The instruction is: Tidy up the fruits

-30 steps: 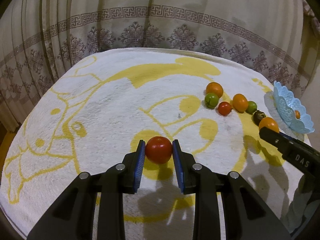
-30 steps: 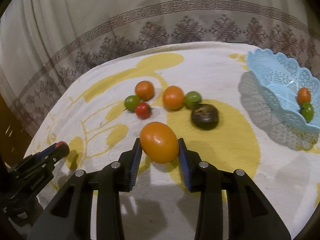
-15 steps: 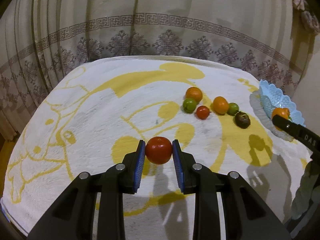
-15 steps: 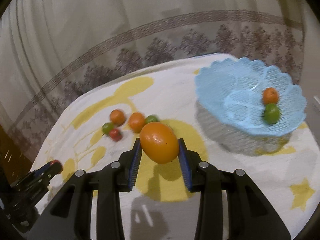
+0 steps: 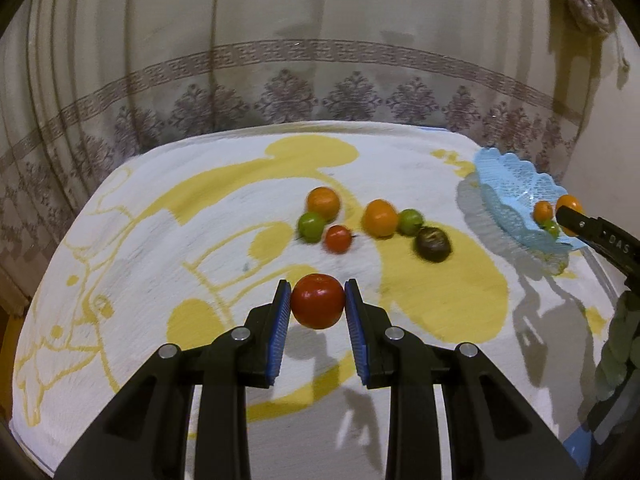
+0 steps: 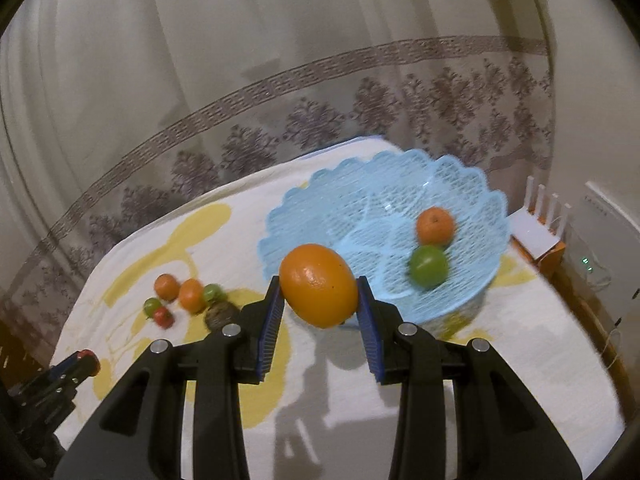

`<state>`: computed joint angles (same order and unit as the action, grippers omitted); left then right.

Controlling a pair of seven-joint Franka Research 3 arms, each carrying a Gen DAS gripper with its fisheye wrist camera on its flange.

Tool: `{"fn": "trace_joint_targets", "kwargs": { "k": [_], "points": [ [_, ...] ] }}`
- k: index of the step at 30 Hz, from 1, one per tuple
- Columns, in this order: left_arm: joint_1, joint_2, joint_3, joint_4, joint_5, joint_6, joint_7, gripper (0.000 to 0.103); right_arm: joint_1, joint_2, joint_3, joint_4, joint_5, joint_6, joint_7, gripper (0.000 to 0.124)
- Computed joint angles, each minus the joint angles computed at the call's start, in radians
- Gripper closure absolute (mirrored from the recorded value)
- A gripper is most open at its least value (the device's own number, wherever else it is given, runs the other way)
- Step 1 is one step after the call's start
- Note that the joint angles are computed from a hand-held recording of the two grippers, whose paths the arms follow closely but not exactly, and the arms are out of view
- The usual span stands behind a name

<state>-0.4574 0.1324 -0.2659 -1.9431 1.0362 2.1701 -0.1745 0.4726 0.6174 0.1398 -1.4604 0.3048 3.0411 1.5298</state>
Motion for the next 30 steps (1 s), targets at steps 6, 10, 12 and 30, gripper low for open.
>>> {"fn": "trace_joint_targets", "kwargs": {
  "k": [6, 10, 12, 30],
  "points": [
    [-0.008, 0.055, 0.008, 0.082, 0.003, 0.029, 0.053, 0.075, -0.007, 0.013, -0.036, 0.021, -0.01, -0.011, 0.023, 0.087],
    [-0.024, 0.1, 0.019, 0.145, -0.01, 0.044, 0.101, 0.075, 0.001, 0.045, -0.069, 0.068, -0.039, -0.056, 0.043, 0.087],
    [-0.033, 0.122, 0.027, 0.177, -0.015, 0.054, 0.126, 0.075, -0.01, 0.058, -0.061, 0.083, -0.043, -0.065, 0.038, 0.087],
    [-0.102, 0.399, 0.117, 0.572, -0.164, 0.175, 0.445, 0.075, 0.149, 0.055, -0.308, 0.013, -0.065, 0.134, 0.225, 0.068]
  ]
}}
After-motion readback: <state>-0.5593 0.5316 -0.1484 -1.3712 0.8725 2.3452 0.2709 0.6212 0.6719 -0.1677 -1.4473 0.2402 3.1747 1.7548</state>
